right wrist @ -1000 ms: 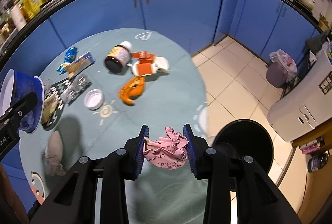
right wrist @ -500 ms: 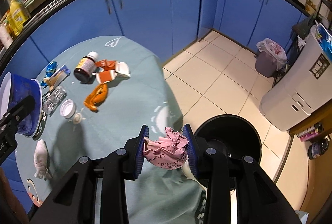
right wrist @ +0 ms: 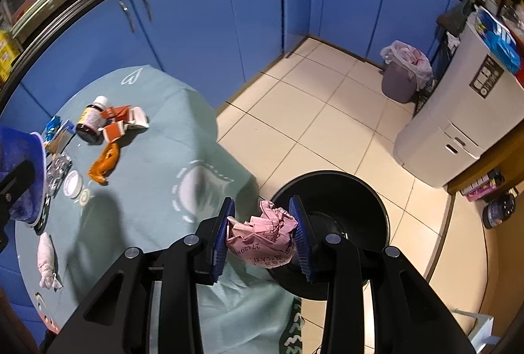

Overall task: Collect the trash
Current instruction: 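Carry the pink paper to the black bin and open the right gripper, then lower the clear plastic lid into the black bin and open the left gripper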

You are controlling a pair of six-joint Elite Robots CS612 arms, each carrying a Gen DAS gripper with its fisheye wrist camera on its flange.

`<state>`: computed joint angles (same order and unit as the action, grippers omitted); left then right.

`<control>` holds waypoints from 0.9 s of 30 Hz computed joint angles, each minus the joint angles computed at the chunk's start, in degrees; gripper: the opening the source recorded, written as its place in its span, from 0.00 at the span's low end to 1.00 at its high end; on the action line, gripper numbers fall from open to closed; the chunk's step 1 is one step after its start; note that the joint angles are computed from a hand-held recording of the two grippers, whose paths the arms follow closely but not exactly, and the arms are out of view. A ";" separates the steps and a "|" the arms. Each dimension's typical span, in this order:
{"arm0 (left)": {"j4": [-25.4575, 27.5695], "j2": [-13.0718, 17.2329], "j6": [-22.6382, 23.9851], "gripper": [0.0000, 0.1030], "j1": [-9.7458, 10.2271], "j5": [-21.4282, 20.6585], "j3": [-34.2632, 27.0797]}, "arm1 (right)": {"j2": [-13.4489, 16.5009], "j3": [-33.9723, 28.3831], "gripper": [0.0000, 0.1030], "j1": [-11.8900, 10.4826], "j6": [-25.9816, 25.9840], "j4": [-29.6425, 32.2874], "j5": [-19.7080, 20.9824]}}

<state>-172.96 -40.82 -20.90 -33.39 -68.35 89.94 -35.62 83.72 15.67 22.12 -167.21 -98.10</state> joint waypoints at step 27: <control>-0.28 0.65 3.40 0.75 -2.39 -0.28 -2.47 | -2.13 3.90 0.82 -2.12 5.77 -2.45 -6.08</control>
<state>-173.24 -40.17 -17.49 -35.79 -68.63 87.47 -37.75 87.62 13.54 27.89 -169.66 -104.18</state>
